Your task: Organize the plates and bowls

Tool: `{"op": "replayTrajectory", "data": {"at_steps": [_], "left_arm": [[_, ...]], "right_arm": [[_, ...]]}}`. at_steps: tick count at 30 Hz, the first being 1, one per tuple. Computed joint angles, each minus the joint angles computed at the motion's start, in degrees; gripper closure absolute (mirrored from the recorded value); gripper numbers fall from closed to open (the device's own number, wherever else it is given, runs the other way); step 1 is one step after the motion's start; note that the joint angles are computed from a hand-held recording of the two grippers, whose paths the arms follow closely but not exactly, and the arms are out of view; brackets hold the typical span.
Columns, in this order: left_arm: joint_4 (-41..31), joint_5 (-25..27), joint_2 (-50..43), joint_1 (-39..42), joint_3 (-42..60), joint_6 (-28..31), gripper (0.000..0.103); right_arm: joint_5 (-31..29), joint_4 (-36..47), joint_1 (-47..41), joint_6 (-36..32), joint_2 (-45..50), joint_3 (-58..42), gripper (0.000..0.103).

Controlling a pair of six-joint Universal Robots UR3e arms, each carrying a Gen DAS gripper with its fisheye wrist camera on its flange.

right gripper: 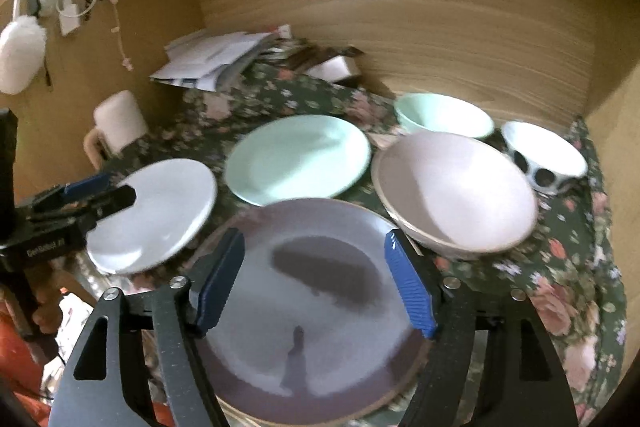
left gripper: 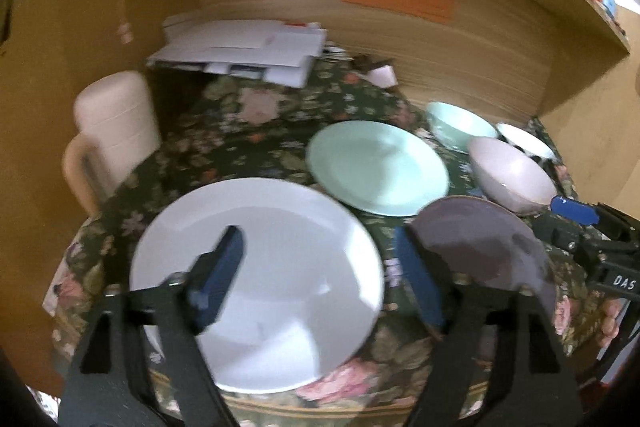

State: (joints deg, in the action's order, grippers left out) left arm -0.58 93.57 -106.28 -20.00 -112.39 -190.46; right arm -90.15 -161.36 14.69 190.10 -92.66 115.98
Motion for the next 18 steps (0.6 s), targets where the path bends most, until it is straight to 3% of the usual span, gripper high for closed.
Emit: {"op": "replayTrajectory", "data": {"at_steps": [7, 11, 18], "left_arm": [[2.62, 3.15, 4.41, 3.42, -7.03, 0.71, 0.016], [4.9, 1.69, 5.68, 6.43, -10.57, 0.17, 0.016], [2.91, -2.76, 6.65, 12.11, -13.75, 1.32, 0.016]], "right_arm": [[3.86, 0.53, 2.19, 0.17, 8.09, -7.79, 0.032], [5.77, 2.69, 3.28, 0.32, 11.9, -12.48, 0.032], [8.63, 9.78, 4.88, -1.17, 19.11, -23.0, 0.032]]}}
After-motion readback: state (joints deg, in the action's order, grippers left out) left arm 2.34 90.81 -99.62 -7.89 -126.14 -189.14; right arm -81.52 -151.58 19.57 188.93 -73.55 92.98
